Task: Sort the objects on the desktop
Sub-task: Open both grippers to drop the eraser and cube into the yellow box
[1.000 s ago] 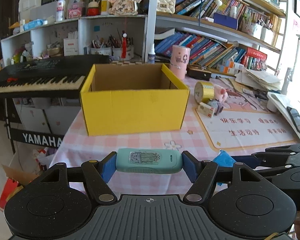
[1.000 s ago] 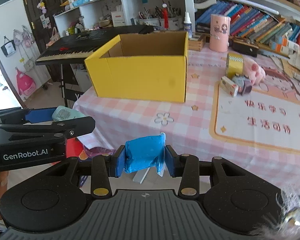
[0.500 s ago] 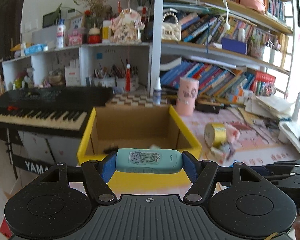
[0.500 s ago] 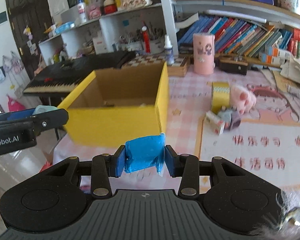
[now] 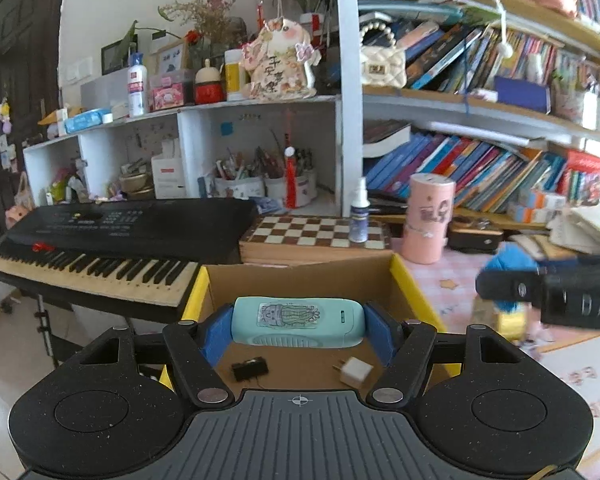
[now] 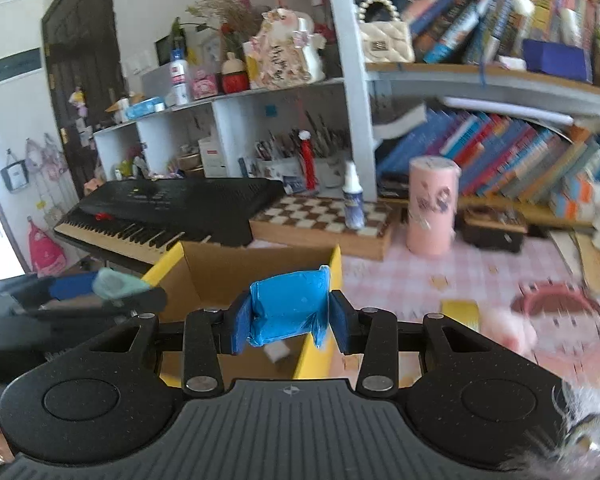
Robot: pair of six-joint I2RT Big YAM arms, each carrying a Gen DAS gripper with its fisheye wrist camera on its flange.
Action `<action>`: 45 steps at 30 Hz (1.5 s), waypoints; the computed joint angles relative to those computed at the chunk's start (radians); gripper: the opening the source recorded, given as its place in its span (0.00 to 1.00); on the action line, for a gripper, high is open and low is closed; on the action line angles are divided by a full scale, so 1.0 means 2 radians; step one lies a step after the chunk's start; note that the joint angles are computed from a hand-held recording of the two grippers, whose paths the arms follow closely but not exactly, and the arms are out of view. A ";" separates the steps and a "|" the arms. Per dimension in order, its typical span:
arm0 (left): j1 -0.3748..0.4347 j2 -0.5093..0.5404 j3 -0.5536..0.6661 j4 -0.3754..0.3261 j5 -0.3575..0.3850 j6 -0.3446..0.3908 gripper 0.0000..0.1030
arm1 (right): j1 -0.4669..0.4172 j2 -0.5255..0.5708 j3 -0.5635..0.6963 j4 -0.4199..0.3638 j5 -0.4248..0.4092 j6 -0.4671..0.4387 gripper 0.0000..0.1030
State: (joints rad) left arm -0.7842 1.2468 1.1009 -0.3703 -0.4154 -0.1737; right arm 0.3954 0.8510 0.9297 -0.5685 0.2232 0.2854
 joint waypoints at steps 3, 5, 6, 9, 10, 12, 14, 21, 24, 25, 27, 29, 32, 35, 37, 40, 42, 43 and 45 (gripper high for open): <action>0.006 0.026 0.016 -0.014 0.000 -0.008 0.67 | -0.027 0.035 0.015 0.016 -0.043 -0.029 0.37; 0.008 0.043 0.026 -0.027 -0.003 -0.010 0.67 | -0.039 0.060 0.027 0.019 -0.067 -0.045 0.37; 0.009 0.050 0.029 -0.032 -0.005 -0.010 0.67 | -0.043 0.074 0.033 0.019 -0.076 -0.052 0.37; 0.011 0.071 0.039 -0.049 -0.007 -0.013 0.67 | -0.050 0.117 0.056 0.011 -0.098 -0.080 0.37; 0.011 0.077 0.043 -0.056 -0.007 -0.016 0.67 | -0.051 0.133 0.065 0.007 -0.103 -0.088 0.37; 0.013 0.091 0.055 -0.078 -0.005 -0.029 0.67 | -0.052 0.171 0.092 -0.012 -0.114 -0.105 0.37; 0.016 0.101 0.064 -0.093 -0.001 -0.043 0.67 | -0.050 0.206 0.121 -0.034 -0.120 -0.125 0.37; 0.020 0.125 0.089 -0.140 0.011 -0.081 0.67 | -0.041 0.309 0.214 -0.127 -0.124 -0.204 0.37; 0.017 0.131 0.093 -0.150 0.006 -0.093 0.67 | -0.040 0.330 0.228 -0.151 -0.120 -0.220 0.37; 0.017 0.132 0.094 -0.153 0.005 -0.099 0.67 | -0.041 0.336 0.237 -0.166 -0.123 -0.222 0.36; 0.015 0.133 0.095 -0.159 0.004 -0.111 0.67 | -0.041 0.340 0.240 -0.169 -0.128 -0.239 0.36; 0.014 0.137 0.099 -0.166 0.004 -0.117 0.67 | -0.040 0.346 0.248 -0.182 -0.126 -0.253 0.36; 0.011 0.142 0.105 -0.168 0.002 -0.114 0.67 | -0.042 0.354 0.259 -0.198 -0.132 -0.256 0.36; 0.010 0.144 0.107 -0.167 -0.002 -0.117 0.67 | -0.042 0.357 0.263 -0.201 -0.129 -0.249 0.36; 0.010 0.145 0.108 -0.168 -0.002 -0.117 0.67 | -0.039 0.353 0.258 -0.196 -0.121 -0.254 0.36; 0.010 0.146 0.109 -0.171 -0.002 -0.115 0.67 | -0.037 0.353 0.256 -0.190 -0.113 -0.257 0.36; 0.010 0.146 0.109 -0.171 -0.001 -0.111 0.67 | -0.038 0.352 0.256 -0.188 -0.110 -0.253 0.36; 0.011 0.146 0.109 -0.171 0.000 -0.109 0.68 | -0.038 0.351 0.255 -0.187 -0.110 -0.252 0.36; 0.010 0.144 0.106 -0.167 0.001 -0.104 0.69 | -0.039 0.347 0.250 -0.179 -0.110 -0.248 0.37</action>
